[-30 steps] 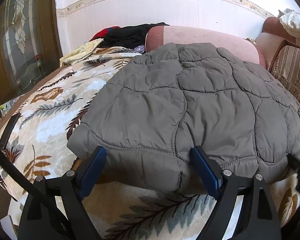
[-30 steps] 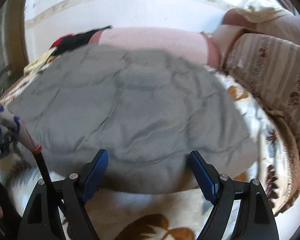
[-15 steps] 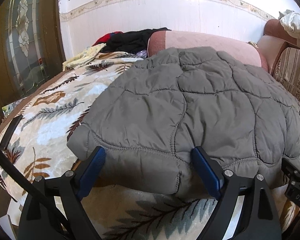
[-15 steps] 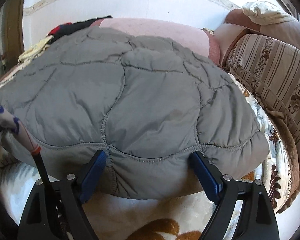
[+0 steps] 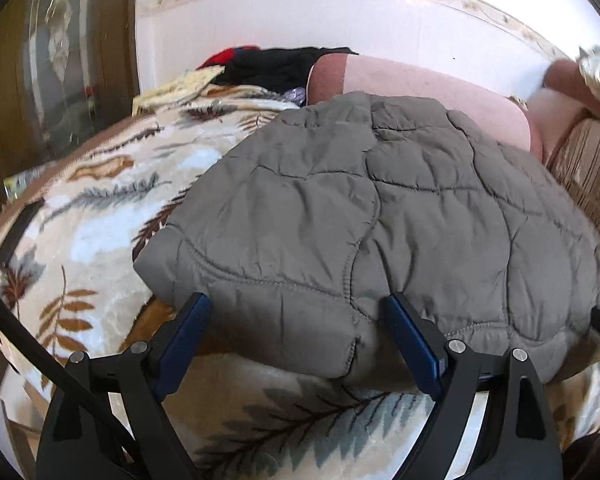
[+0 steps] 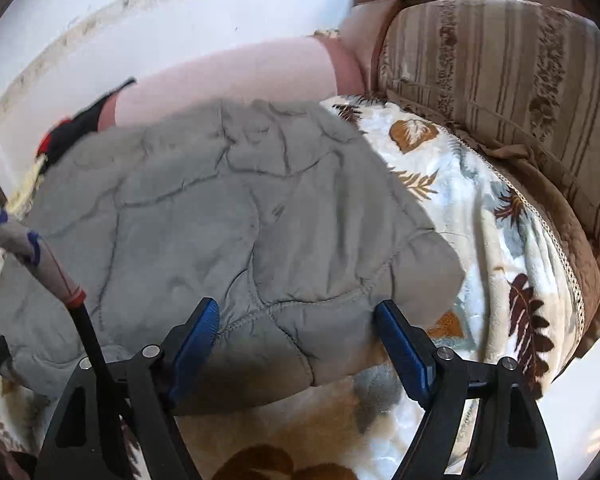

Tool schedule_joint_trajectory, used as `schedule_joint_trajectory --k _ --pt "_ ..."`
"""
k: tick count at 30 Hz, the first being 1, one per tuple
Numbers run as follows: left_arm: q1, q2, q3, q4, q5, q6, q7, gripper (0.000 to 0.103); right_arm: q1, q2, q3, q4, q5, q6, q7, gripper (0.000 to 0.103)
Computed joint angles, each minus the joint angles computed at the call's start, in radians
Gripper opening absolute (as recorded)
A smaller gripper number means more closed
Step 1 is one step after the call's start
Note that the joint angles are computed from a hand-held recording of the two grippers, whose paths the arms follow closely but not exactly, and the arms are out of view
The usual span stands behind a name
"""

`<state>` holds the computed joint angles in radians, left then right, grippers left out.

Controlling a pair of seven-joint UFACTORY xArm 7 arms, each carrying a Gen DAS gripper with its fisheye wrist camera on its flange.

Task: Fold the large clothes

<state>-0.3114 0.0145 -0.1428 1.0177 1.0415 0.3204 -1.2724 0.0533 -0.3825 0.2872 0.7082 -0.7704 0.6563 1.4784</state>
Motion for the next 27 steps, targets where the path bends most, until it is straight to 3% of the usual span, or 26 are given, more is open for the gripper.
schedule_joint_trajectory --k 4,7,10,16,20,27 --pt "-0.01 0.002 -0.002 0.006 0.09 0.022 -0.068 0.089 0.007 0.029 0.033 0.032 -0.064 0.042 0.018 0.087" --pt "-0.011 -0.004 -0.005 0.005 0.123 0.03 -0.087 0.089 0.016 -0.017 0.054 0.005 -0.155 0.013 0.086 0.087" --pt "-0.009 -0.008 -0.007 0.003 0.137 0.027 -0.097 0.089 0.032 -0.011 0.067 0.012 -0.191 0.014 0.081 0.087" --pt "-0.005 -0.007 -0.007 0.0 0.118 0.018 -0.069 0.089 0.079 0.09 0.02 0.057 -0.131 0.002 -0.026 0.087" --pt "0.0 -0.021 -0.007 -0.013 0.085 -0.002 -0.043 0.089 0.093 0.059 0.018 0.042 -0.152 -0.002 0.0 0.087" --pt "0.015 -0.098 -0.037 -0.08 0.0 -0.038 0.049 0.089 0.131 -0.031 0.059 0.006 -0.086 0.025 -0.007 0.087"
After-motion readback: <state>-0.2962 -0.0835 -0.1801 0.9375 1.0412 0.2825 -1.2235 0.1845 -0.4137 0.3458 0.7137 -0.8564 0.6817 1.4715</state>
